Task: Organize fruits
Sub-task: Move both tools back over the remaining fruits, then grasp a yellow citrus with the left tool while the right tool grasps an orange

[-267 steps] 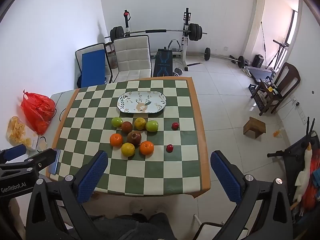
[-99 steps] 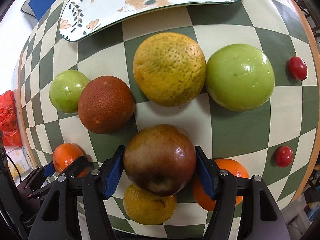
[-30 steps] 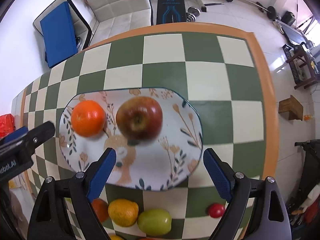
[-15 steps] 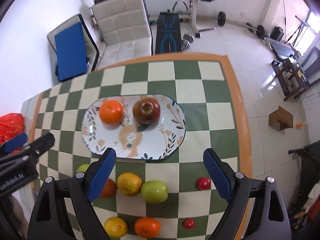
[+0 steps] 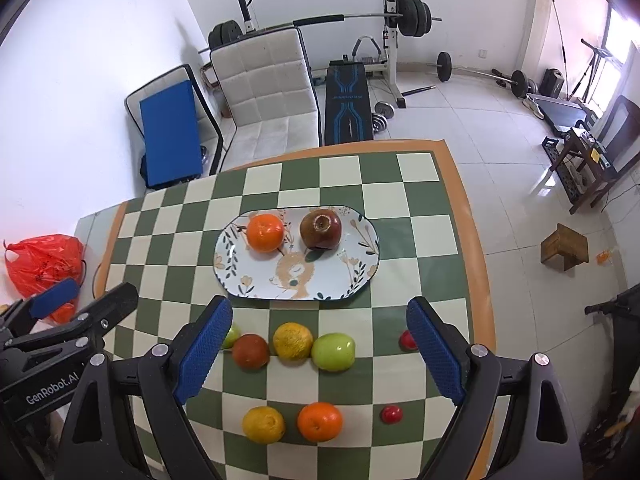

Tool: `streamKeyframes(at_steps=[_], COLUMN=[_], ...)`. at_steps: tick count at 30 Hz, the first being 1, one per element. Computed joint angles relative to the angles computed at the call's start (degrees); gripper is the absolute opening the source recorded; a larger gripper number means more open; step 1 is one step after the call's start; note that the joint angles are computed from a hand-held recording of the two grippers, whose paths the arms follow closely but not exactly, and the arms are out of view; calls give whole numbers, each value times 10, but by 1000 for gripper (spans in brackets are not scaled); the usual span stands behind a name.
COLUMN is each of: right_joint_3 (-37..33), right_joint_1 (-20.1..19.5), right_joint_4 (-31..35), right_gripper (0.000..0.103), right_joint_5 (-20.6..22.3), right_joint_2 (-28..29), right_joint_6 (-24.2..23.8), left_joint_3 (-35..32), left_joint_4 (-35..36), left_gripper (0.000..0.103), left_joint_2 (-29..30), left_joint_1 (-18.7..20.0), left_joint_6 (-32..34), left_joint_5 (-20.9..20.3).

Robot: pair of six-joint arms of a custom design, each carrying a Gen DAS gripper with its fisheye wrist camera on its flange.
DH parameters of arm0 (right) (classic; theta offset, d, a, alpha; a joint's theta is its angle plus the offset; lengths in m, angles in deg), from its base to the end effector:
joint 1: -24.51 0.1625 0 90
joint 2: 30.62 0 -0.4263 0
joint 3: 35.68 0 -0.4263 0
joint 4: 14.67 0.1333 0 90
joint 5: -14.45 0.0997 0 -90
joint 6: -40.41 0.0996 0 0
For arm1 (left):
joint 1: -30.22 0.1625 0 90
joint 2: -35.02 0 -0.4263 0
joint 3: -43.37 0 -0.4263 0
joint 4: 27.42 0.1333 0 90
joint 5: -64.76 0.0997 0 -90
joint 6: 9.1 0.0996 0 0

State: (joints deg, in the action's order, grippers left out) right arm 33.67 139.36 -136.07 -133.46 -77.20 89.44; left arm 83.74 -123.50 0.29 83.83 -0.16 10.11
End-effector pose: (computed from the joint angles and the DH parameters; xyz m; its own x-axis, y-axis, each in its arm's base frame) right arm 0.3775 -0.6987 0.2698 -0.6648 0.6066 0.4359 0.1319 0.6697 -0.7308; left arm -0.3654 -0.8176 0.2830 -0.5590 0.5996 -0.5727 0.6885 0.7206 0.0823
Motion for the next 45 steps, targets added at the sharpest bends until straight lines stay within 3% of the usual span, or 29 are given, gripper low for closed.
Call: streamKeyframes(at_steps=[2,4,16,20,23,25,27,34,39,43,45], right_joint_3=[15,31,182,229,244,249,253,257,228,197,187], right_joint_1=[3,2,-48,-69,-82,-87,-93,-123,-133,-140,-142], right_joint_4=[-18,-24,-54,-95,-110,-115,-124,-157,-137,-109,-100], right_gripper=[91,93,96,78,77,77,77,77,77,77,66], right_joint_5=[12,27,140,184,209,221,236,303,324,336,343], right_joint_2=[-7,-15,-64,-75,-76,-74,-71,-53,-23,8,20], right_joint_6=[4,14,103,109,106,103,99,86,61,43,33], left_joint_3=[13,24,144,175,188,197,193,220,178,186,186], left_joint_4=[-2,10,170,207,217,216,221,185,213,203,201], left_gripper=[95,103,103,92,88,77,60,59,60,60,60], left_joint_2=[-7,-10,-24,-26,-25,-25,-21,-43,-27,-29,-26], left_joint_1=[1,5,41,51,56,58,63,60,79,78,77], left_joint_6=[-4,-13,-82,-96,-98,-96,-95,-80,-116,-120,-121], left_joint_5=[2,6,32,29,20,17,-9,23,29,30,32])
